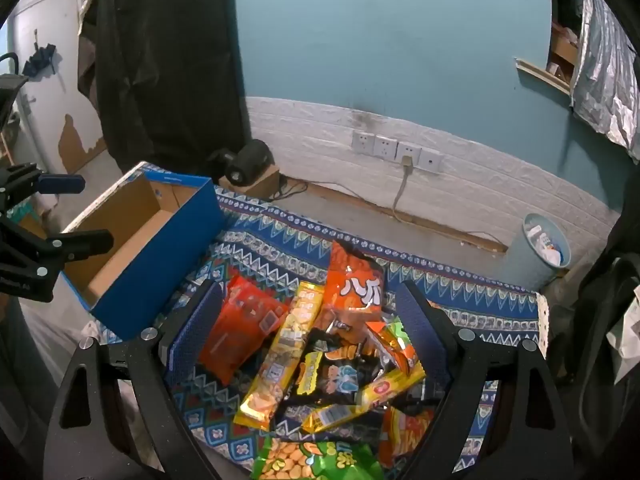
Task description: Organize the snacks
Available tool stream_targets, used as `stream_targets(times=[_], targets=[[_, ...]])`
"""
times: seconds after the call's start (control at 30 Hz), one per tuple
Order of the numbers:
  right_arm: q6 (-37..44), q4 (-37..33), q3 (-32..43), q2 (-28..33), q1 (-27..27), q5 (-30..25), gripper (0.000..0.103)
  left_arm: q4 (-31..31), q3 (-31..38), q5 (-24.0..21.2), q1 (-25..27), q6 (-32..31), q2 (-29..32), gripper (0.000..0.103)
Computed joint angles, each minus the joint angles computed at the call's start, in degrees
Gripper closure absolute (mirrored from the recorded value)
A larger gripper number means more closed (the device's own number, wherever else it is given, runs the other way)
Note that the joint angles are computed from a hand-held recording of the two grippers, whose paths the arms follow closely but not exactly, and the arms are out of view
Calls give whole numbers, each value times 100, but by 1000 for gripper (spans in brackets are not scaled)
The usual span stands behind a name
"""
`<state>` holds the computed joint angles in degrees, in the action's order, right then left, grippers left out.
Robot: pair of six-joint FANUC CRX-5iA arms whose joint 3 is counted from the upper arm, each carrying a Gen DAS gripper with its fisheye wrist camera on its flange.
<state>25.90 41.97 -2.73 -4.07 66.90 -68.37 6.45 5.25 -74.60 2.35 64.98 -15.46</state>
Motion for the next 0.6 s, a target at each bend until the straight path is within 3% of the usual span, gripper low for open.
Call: stream_targets(times=[0.6], targets=[[17,-20,4,26,16,-5,16,93,-174,231,57,-117,-163,9]])
